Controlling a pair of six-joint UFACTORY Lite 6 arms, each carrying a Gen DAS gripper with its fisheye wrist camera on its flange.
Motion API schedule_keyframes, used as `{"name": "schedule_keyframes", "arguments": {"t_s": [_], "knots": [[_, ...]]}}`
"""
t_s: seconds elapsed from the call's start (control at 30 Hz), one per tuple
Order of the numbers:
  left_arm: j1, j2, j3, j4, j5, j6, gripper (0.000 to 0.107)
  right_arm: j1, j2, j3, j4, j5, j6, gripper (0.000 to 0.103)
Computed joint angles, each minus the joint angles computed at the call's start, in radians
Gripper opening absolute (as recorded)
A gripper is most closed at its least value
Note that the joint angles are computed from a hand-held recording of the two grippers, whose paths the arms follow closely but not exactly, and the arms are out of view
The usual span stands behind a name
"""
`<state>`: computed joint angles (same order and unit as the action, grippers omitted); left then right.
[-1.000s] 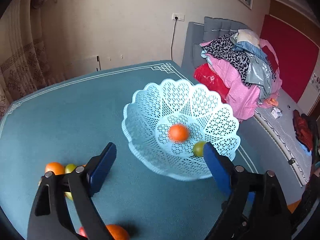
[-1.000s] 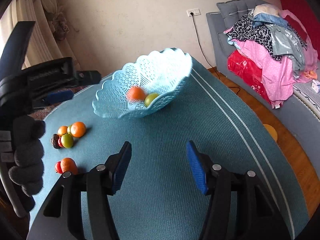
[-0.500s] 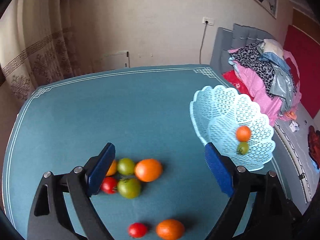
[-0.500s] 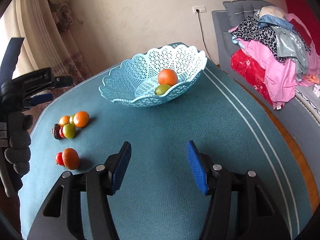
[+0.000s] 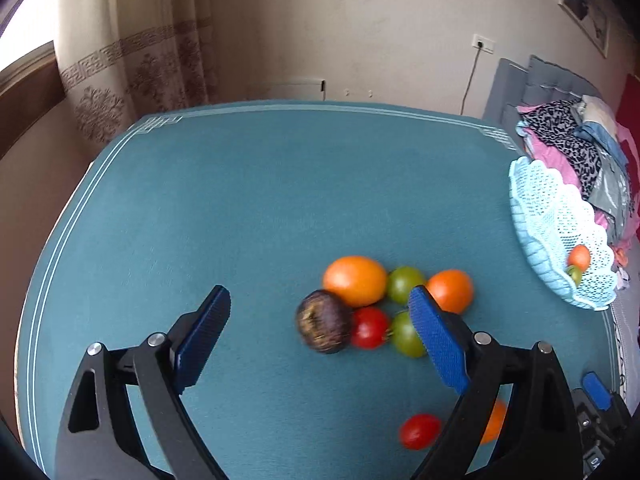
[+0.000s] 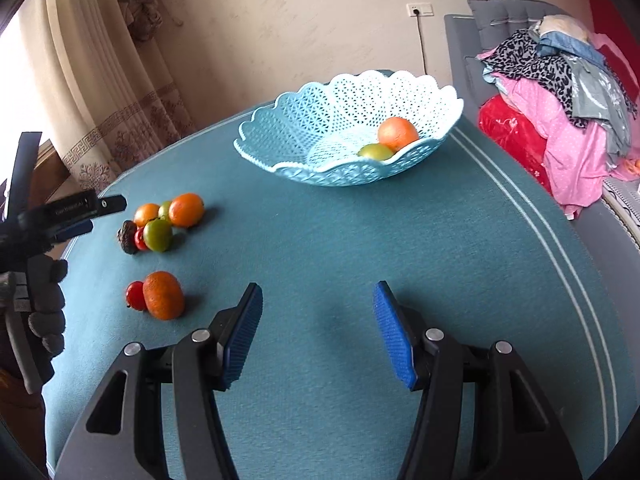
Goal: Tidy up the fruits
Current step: 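Grasp the second large orange with the right gripper while the left approaches the purple fruit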
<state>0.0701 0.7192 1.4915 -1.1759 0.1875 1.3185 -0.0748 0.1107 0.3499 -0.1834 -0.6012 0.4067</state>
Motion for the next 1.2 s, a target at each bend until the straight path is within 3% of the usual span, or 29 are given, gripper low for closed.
{"name": "schedule_keyframes", "arguments": {"t_s": [0.3,0.43,0.53,0.63,0.8,1.03,1.2], "knots": [[0.068,0.131,0.114,0.058,0.051,-0.061,0.094,0.118,0.003,0.012,0.115,0.035,-0.056,0.058],[0.087,0.141,0.126,-0.037,0.053,0.056,0.096,0.157,0.004,0.021,0.158,0.052,-0.076,0.058],[0.109,0.118,0.093,-0.201,0.023,0.236,0.098,0.181,-0.001,0.027,0.178,0.064,-0.089,0.058],[0.141,0.110,0.086,-0.229,-0.008,0.265,0.098,0.207,0.003,0.040,0.193,0.074,-0.097,0.058],[0.202,0.153,0.153,-0.038,0.022,0.049,0.098,0.250,0.031,0.073,0.176,0.088,-0.065,0.058],[0.213,0.066,0.002,-0.366,0.097,0.433,0.098,0.304,0.081,0.127,0.158,0.103,-0.034,0.058],[0.166,0.025,-0.083,-0.548,0.096,0.662,0.098,0.347,0.128,0.208,0.125,0.137,-0.044,0.058]]}}
